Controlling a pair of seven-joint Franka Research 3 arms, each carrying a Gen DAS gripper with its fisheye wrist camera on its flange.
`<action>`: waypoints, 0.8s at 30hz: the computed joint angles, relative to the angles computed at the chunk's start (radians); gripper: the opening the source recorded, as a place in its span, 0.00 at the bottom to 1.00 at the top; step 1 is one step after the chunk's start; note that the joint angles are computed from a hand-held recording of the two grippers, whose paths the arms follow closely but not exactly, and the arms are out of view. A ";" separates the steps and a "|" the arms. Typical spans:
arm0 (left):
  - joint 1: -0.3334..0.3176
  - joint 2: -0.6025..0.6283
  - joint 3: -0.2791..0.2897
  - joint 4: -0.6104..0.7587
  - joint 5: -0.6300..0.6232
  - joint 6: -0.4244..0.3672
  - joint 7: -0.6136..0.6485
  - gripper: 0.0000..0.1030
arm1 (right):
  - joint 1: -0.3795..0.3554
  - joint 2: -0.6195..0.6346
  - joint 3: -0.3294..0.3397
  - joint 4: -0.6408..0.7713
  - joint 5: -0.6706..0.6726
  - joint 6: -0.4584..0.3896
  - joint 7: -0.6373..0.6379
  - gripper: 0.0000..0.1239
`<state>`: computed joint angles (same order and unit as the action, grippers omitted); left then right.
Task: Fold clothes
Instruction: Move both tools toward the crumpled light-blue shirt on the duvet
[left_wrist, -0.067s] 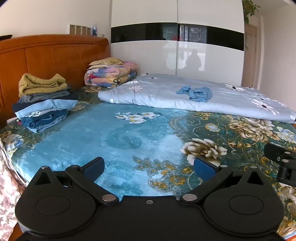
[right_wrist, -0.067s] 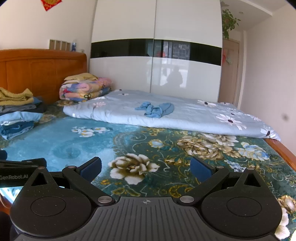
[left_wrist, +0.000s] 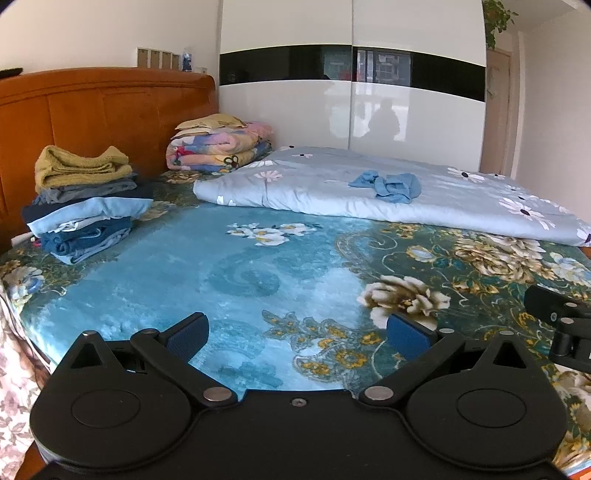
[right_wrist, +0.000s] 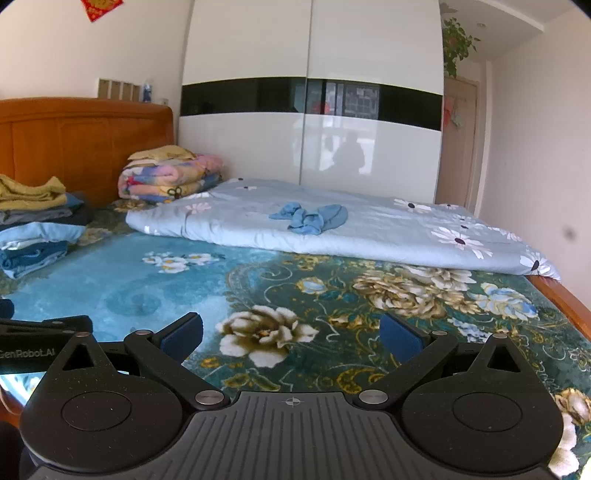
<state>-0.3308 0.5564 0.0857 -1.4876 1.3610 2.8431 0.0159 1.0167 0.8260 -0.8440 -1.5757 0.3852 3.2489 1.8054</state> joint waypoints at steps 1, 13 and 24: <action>0.001 0.001 -0.002 0.001 -0.005 -0.001 0.006 0.99 | 0.000 0.000 0.000 0.000 0.000 -0.001 -0.001 0.83; -0.001 0.012 -0.005 0.012 -0.078 -0.003 0.081 0.99 | -0.006 -0.008 0.008 0.001 -0.011 -0.007 0.002 0.83; 0.042 0.114 -0.031 0.152 -0.293 -0.014 0.348 0.99 | -0.096 0.049 0.052 0.153 -0.088 -0.087 0.085 0.83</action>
<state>-0.2893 0.6708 0.0546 -1.3358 1.0680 2.8293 0.3635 0.9210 0.8748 -0.7924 -1.4222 0.2975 3.1622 1.8906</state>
